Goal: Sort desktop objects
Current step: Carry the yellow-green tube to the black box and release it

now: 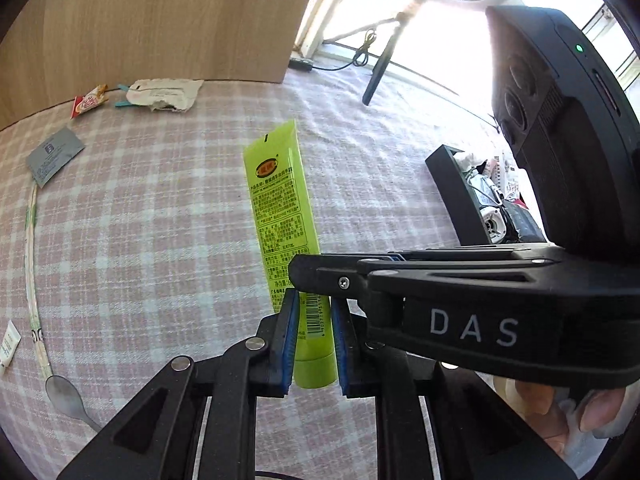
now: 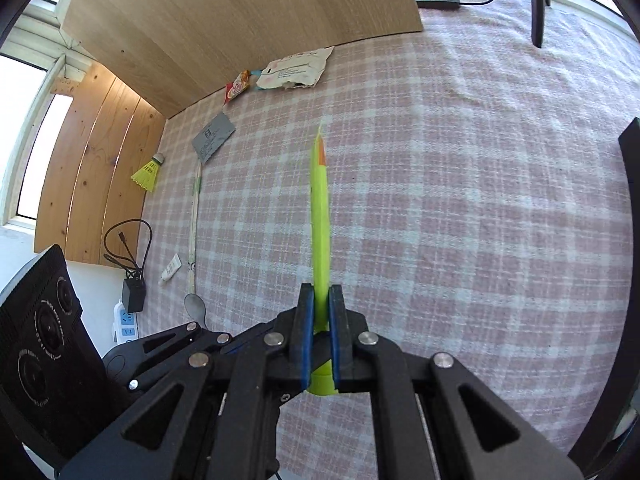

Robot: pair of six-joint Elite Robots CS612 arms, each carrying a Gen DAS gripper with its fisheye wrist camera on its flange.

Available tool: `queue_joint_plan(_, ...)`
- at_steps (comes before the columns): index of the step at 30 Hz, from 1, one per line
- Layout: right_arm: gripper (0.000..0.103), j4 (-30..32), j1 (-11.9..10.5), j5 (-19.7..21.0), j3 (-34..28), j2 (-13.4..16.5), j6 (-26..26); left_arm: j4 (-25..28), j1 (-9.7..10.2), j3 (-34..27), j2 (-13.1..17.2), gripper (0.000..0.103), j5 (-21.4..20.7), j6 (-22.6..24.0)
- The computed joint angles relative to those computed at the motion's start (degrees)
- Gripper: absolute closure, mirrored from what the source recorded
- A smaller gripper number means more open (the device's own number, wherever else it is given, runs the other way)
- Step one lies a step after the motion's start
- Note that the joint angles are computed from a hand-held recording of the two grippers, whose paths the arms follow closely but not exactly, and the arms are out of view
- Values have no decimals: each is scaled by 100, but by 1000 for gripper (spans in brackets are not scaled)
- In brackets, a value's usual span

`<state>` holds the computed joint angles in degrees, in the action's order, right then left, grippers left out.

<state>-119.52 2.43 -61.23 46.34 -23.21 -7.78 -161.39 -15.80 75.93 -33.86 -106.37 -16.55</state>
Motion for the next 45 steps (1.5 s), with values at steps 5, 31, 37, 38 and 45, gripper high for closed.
queue_joint_plan(5,96,-380,-431,-73,482,-386,-64,160,-403,-498,87,88,-3,105)
queue_joint_plan(31,91,-282,-1844,-1023,697,-709,5,2213,-1546,-3331,1314,86,-80,849)
queue_joint_plan(37,90,-240,-1766,-995,513,-605,-153,1974,-1429,-3026,1154,86,208,618)
queue_joint_plan(38,90,-287,-1733,-1023,510,-605,-210,1921,-1403,-2928,1100,86,273,585)
queue_joint_plan(45,89,-483,-1426,-1142,409,-566,-571,1555,-1119,-2134,702,86,830,263)
